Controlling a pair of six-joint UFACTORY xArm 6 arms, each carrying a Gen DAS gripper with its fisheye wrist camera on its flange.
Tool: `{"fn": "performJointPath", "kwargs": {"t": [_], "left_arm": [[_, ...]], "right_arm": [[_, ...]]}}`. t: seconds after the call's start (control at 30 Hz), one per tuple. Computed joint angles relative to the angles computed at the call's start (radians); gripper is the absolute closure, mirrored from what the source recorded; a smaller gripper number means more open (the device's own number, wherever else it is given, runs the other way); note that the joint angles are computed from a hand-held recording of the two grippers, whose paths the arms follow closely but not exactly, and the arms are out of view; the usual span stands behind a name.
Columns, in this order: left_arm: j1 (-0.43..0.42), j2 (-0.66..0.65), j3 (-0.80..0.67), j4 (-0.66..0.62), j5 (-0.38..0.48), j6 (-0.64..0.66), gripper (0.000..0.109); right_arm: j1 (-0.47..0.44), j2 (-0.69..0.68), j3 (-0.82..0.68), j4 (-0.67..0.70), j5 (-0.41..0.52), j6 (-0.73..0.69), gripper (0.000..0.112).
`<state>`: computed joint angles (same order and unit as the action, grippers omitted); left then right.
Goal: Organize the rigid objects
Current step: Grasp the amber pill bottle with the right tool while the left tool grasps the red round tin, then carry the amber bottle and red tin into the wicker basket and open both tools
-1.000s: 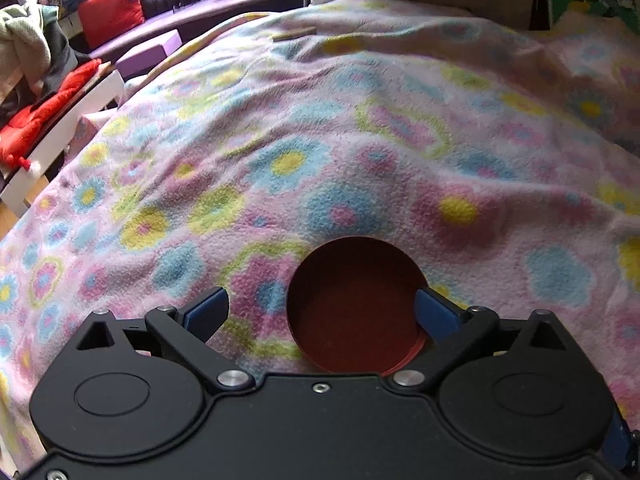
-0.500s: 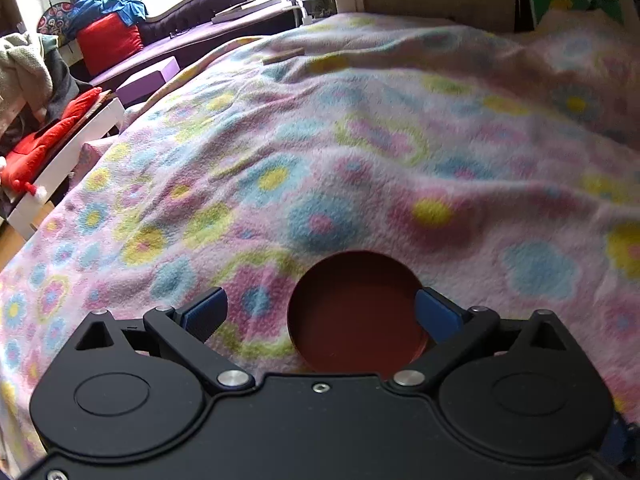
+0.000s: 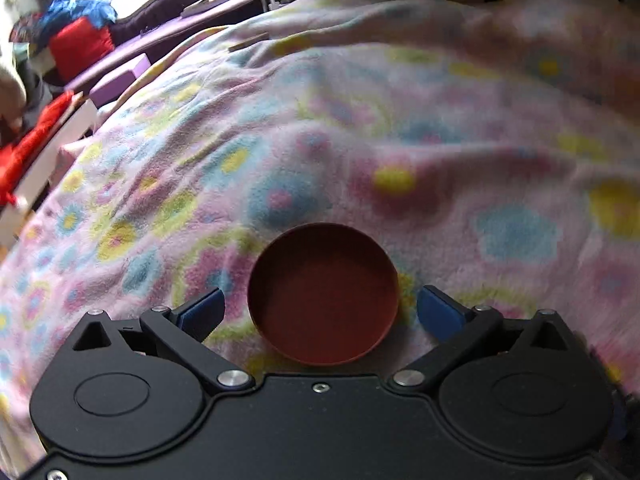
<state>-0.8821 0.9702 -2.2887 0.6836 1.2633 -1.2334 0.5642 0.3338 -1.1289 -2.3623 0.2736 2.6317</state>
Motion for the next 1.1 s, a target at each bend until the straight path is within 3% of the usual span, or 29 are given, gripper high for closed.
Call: {"fn": "performJointPath", "kwargs": {"t": [0.1, 0.27, 0.4, 0.6, 0.93, 1.1], "left_arm": [[0.007, -0.003, -0.006, -0.020, 0.003, 0.010, 0.008], [0.042, -0.150, 0.244, -0.054, -0.198, -0.100, 0.037], [0.048, -0.179, 0.289, -0.052, -0.226, -0.132, 0.038], [0.043, -0.204, 0.295, -0.047, -0.200, -0.185, 0.038], [0.022, -0.365, 0.397, 0.056, -0.176, -0.325, 0.038], [0.004, -0.445, 0.441, 0.107, -0.161, -0.367, 0.038]], "right_arm": [[-0.001, 0.001, -0.001, 0.000, 0.000, -0.001, 0.061], [-0.002, 0.001, 0.000, 0.006, -0.001, -0.011, 0.061], [-0.002, 0.002, -0.002, 0.015, -0.002, -0.022, 0.061], [-0.003, 0.002, -0.003, 0.029, -0.004, -0.040, 0.061], [-0.013, 0.000, -0.013, 0.118, -0.034, -0.149, 0.061], [-0.017, -0.023, -0.007, 0.327, -0.065, -0.402, 0.061]]}}
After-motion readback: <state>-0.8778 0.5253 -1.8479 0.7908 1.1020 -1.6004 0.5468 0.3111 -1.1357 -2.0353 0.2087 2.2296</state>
